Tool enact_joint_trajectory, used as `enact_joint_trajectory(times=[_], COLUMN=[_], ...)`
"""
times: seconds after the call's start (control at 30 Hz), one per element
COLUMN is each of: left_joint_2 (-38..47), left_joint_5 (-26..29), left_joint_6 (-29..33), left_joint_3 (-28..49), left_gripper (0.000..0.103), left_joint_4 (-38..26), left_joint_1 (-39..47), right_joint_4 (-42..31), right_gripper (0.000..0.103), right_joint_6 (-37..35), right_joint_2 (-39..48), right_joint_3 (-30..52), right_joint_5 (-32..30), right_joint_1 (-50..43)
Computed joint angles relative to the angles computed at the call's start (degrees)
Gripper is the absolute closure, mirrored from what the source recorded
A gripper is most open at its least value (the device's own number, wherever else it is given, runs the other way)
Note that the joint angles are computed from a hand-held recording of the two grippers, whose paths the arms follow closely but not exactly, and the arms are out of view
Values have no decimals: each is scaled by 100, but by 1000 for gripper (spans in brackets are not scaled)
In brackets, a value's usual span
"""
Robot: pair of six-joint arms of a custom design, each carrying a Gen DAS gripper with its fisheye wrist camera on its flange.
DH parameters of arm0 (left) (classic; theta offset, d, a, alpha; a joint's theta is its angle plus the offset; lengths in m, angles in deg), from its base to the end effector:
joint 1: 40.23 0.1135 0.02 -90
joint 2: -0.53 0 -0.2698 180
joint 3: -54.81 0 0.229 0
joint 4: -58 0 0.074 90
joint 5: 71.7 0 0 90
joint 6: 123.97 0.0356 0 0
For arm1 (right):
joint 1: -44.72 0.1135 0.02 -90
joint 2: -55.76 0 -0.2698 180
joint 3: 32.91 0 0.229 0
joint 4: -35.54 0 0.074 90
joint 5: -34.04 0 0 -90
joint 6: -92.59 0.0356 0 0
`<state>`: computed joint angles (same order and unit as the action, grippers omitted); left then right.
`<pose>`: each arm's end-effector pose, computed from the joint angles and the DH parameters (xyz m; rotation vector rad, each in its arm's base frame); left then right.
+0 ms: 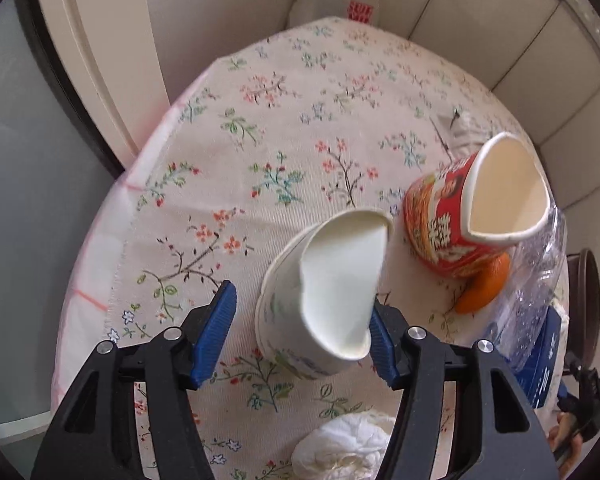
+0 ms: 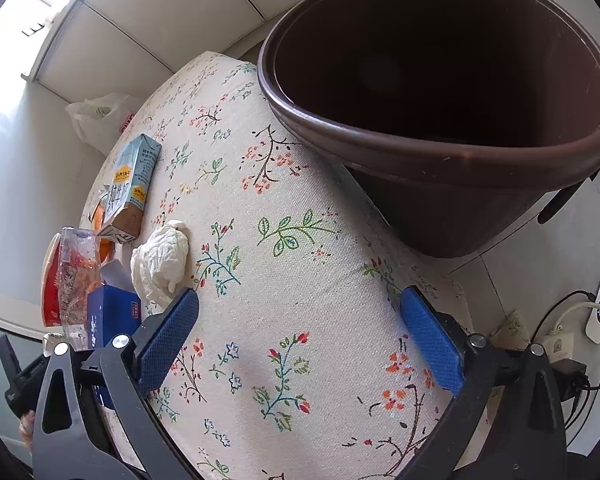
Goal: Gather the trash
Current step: 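Grasp the white tissue ball with the right tool while the left tool holds the cup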
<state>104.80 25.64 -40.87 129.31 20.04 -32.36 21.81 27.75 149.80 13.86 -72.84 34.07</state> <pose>0.3243 0.0402 0.1601 -0.3187 2.7287 -0.1716 0.2444 -0.0354 0.1199 0.7147 2.5412 0.4744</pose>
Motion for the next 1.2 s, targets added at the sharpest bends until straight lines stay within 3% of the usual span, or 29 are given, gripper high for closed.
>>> enact_joint_trajectory(times=[0.03,0.17,0.27,0.37,0.5,0.63,0.73,0.87,1.03,1.1,1.2], left_joint_2=[-26,-102,-508,-1054,-1575,-1800,-1861,-1971,-2156,-2127,-1998], left_joint_5=[37,87,364,537,555,522,589,856,1143,1232,1390], left_joint_6=[-14,-55,-104,-161,-103,-42,-32,10,146,116,12], left_joint_3=[-15,-104,-369,-664,-887,-969,-1014,-987,-1011,-982,-915], left_gripper=[71,74,75,75,75,75,75,75,75,75,75], left_joint_4=[27,219,498,735,948,1026,1159,1160,1148,1174,1153], left_joint_1=[-2,-32,108,263,343,265,327,634,930,998,1054], right_joint_4=[1,42,224,286,-46,-635,-1040,-1361,-1484,-1485,-1487], right_gripper=[6,6,7,7,7,7,12,16,18,30,39], right_joint_6=[0,-30,-247,-267,-334,36,341,689,672,640,740], right_joint_2=[-32,-363,-927,-1532,-1604,-510,464,1400,1719,1897,2191], right_joint_3=[-12,-134,-363,-570,-349,769,1871,2997,3402,3499,3760], right_joint_5=[11,49,-120,116,-257,26,177,108,295,176,142], right_joint_1=[12,94,101,350,1358,3513,4578,5042,5315,5314,5446])
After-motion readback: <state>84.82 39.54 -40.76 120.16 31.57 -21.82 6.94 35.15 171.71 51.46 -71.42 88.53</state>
